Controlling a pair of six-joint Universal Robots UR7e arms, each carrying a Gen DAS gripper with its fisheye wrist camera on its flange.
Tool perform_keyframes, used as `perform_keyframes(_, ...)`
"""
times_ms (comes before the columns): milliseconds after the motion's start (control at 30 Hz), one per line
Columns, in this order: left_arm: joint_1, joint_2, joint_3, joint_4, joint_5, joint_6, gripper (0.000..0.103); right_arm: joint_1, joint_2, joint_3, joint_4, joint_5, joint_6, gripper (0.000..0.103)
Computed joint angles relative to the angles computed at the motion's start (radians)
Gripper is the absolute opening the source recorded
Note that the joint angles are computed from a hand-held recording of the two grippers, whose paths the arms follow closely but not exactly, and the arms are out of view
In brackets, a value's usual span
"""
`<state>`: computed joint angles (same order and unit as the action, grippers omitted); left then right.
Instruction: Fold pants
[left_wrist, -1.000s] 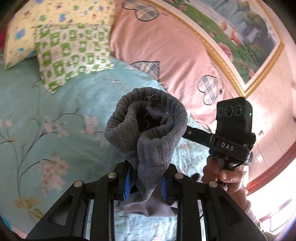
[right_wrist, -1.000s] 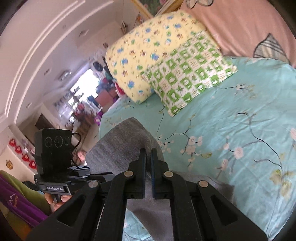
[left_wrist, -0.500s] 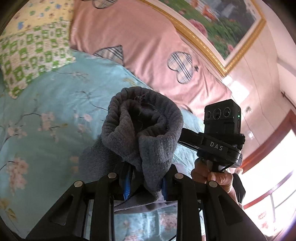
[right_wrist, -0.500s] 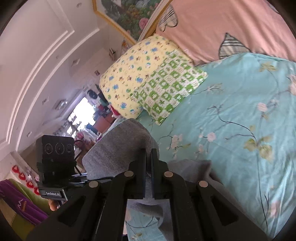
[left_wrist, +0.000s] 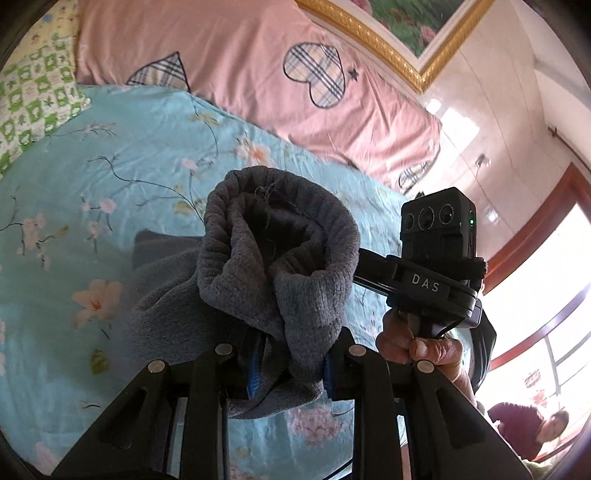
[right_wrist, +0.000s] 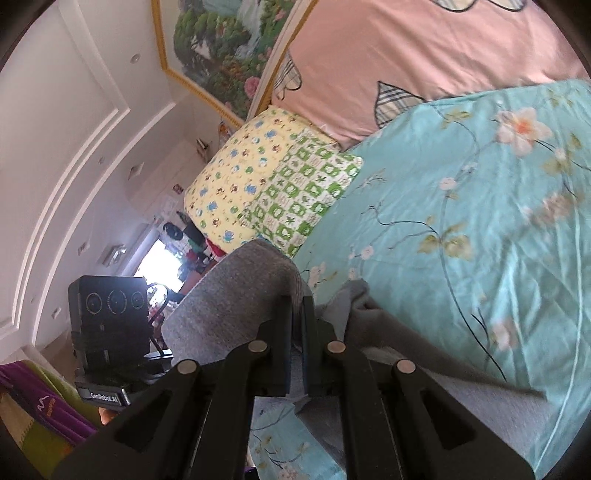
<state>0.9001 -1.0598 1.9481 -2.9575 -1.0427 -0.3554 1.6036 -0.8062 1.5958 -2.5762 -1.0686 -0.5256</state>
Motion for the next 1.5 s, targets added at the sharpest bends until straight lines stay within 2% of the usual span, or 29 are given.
perform_keyframes(167,-0.012,0.044,-0.032,0.032,0.006,0.014,0.025,-0.04,-0.022,0.041,-0.034,0.024,0.007,0.005)
perform_keyframes(433,-0.016,0.131,-0.098,0.078,0.014,0.046,0.025,-0.087,-0.042,0.067,-0.064,0.018,0.028,0.005)
perform_keyframes(700,-0.003,0.207,-0.151,0.115,0.011,0.077,0.027,-0.125,-0.051,0.091,-0.094,-0.031,0.062,0.005)
perform_keyframes(833,-0.01,0.228,-0.158,0.111,0.034,0.118,0.028,-0.133,-0.056,0.101,-0.115,-0.042,0.083,0.005)
perform_keyframes(933,-0.004,0.236,-0.167,0.112,0.019,0.134,0.034,-0.127,-0.065,0.114,-0.144,-0.087,0.094,0.006)
perform_keyframes(1000,0.002,0.239,-0.166,0.098,0.001,0.147,0.046,-0.116,-0.074,0.128,-0.176,-0.146,0.101,0.008)
perform_keyframes(1067,0.006,0.24,-0.16,0.075,-0.023,0.166,0.056,-0.101,-0.087,0.152,-0.239,-0.22,0.119,0.008)
perform_keyframes(1167,0.006,0.237,-0.152,0.062,-0.052,0.191,0.062,-0.096,-0.113,0.198,-0.345,-0.29,0.143,0.009)
perform_keyframes(1200,0.004,0.236,-0.147,0.058,-0.05,0.199,0.063,-0.094,-0.123,0.212,-0.373,-0.314,0.149,0.011)
perform_keyframes(1267,0.002,0.232,-0.139,0.055,-0.054,0.208,0.065,-0.092,-0.146,0.244,-0.429,-0.356,0.168,0.032)
perform_keyframes(1300,0.003,0.226,-0.134,0.055,-0.066,0.21,0.067,-0.093,-0.157,0.258,-0.448,-0.366,0.183,0.054)
perform_keyframes(1333,0.005,0.219,-0.127,0.054,-0.081,0.21,0.068,-0.098,-0.173,0.281,-0.476,-0.362,0.203,0.067)
perform_keyframes(1500,0.011,0.177,-0.085,0.04,-0.14,0.212,0.072,-0.097,-0.222,0.348,-0.544,-0.367,0.237,0.069)
